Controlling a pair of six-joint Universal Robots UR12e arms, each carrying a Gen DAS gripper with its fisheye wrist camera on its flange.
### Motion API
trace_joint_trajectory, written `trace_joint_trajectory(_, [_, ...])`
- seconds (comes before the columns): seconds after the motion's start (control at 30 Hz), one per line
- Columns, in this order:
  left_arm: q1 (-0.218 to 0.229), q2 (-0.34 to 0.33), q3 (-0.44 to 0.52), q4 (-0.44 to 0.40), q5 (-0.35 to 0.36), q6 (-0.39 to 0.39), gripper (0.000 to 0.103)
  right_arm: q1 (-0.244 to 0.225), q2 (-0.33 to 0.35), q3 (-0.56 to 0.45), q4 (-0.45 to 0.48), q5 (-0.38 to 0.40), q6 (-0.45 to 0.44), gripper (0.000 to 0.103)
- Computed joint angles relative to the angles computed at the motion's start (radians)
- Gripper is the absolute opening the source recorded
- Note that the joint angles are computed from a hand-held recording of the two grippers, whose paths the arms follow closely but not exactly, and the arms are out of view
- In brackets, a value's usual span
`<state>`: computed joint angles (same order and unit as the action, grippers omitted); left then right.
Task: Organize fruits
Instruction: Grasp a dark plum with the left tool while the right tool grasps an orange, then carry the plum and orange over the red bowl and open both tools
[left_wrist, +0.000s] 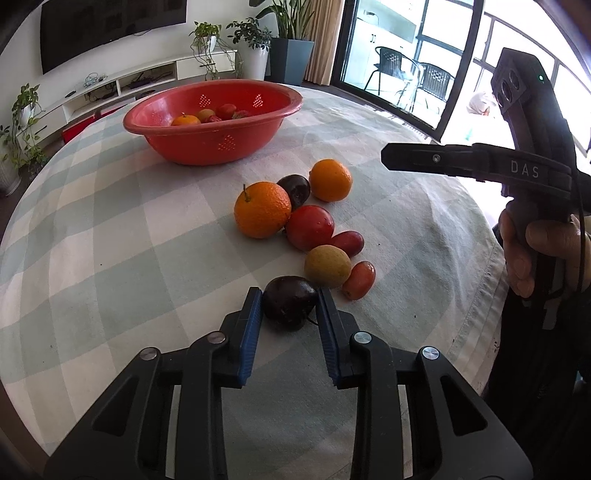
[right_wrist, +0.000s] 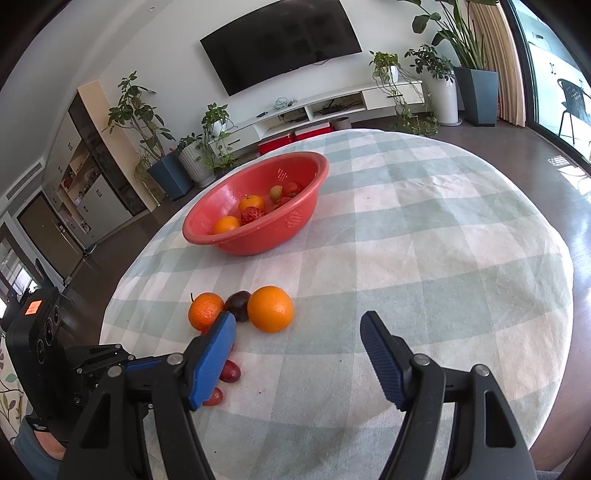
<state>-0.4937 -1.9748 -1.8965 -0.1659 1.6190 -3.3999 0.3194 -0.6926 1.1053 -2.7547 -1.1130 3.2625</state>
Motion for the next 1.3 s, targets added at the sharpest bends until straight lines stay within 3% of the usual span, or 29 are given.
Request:
trace_joint_trajectory(0.13, [0.012,0.008,-0.018,0.049,0.0,-0.043,0.028,0.012,0.011,-0.043,0.074,-0.027,-0.074,0.074])
trace_joint_trajectory(0.33, [0.025,0.019,-0.037,0.084,0.006,-0.088,0.028,0.033,0.047,-0.153,0.269,-0.08,-0.228,0.07])
trace_joint_trajectory(0.53, [0.03,0.024,-0.043,0.098,0.007,-0.103,0.028,0.042,0.083,-0.222,0.363,-0.091,-0.27,0.061])
trace_joint_trajectory(0.7, [0.029,0.022,-0.043,0.095,0.01,-0.113,0.028,0.049,0.092,-0.232,0.363,-0.113,-0.31,0.054])
trace_joint_trajectory(0.83, [0.027,0.02,-0.04,0.088,0.019,-0.116,0.028,0.05,0.09,-0.228,0.357,-0.107,-0.328,0.039])
trace_joint_trajectory(1.07, [0.025,0.019,-0.038,0.089,0.04,-0.131,0.028,0.049,0.072,-0.191,0.312,-0.099,-0.315,0.039])
trace_joint_trajectory(1.3, [0.04,0.037,-0.038,0.114,0.065,-0.18,0.028,0.032,0.055,-0.169,0.222,-0.068,-0.221,0.039])
